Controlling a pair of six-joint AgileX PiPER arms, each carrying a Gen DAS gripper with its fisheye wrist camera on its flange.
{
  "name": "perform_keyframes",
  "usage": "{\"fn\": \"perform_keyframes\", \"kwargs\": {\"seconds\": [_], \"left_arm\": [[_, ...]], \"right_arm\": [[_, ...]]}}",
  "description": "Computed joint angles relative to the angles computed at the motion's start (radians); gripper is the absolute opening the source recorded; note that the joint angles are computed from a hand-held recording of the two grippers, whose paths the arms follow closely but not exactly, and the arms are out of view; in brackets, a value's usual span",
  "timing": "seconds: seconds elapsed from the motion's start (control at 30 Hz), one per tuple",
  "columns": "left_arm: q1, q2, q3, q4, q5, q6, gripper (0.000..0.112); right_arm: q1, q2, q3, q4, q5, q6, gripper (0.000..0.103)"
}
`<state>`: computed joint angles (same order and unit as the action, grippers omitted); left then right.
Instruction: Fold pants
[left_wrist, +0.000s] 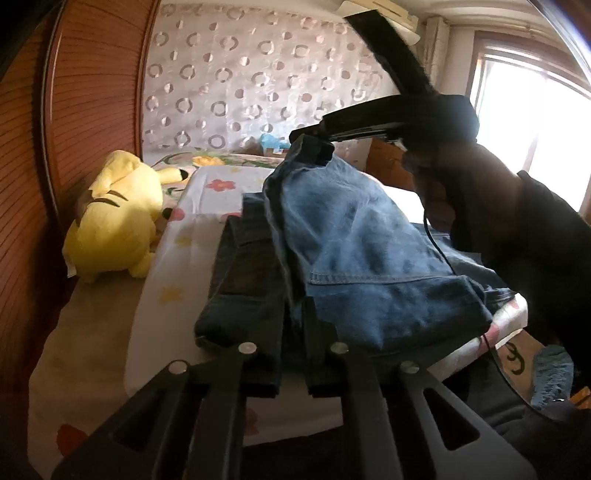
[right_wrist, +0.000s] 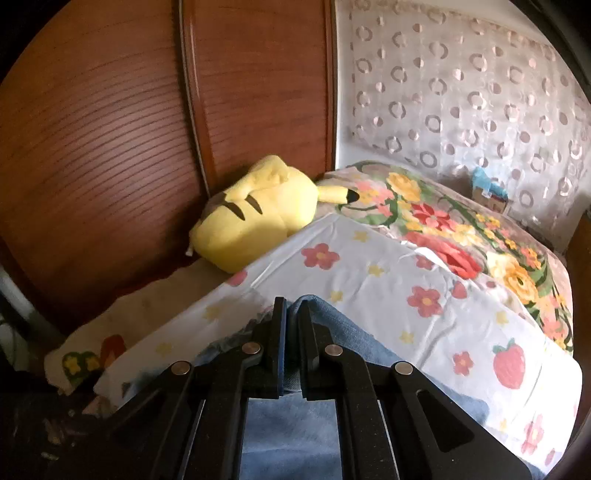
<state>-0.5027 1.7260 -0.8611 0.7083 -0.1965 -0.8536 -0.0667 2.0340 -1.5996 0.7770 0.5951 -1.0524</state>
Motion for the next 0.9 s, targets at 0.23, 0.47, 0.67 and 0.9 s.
{"fn": "perform_keyframes", "kwargs": {"seconds": [0.23,0.47,0.67,0.9], "left_arm": [[0.014,-0.014,0.014,-0.049,0.013,0.051,0.028],[-0.009,-0.005,-0.009,-0.112,0.032,0.103,0.031],[-0.021,0.04,-0.088,0.008,0.075,-0.004,0.031],[-0.029,0.092,-0.159,-0.029,0.119,0.016,0.031]], "right_arm": [[0.04,0.073,-0.079,-0.162,-0.043,0.191,0.032],[-0.026,-0.018,0.037,-0.055,-0.037,0.07,0.052],[-0.171,-0.165,0.235,0.154,0.013,-0.196,0.052],[-0.399,-0.334,0.399,0.302,0.126,-0.419,0.052]]}}
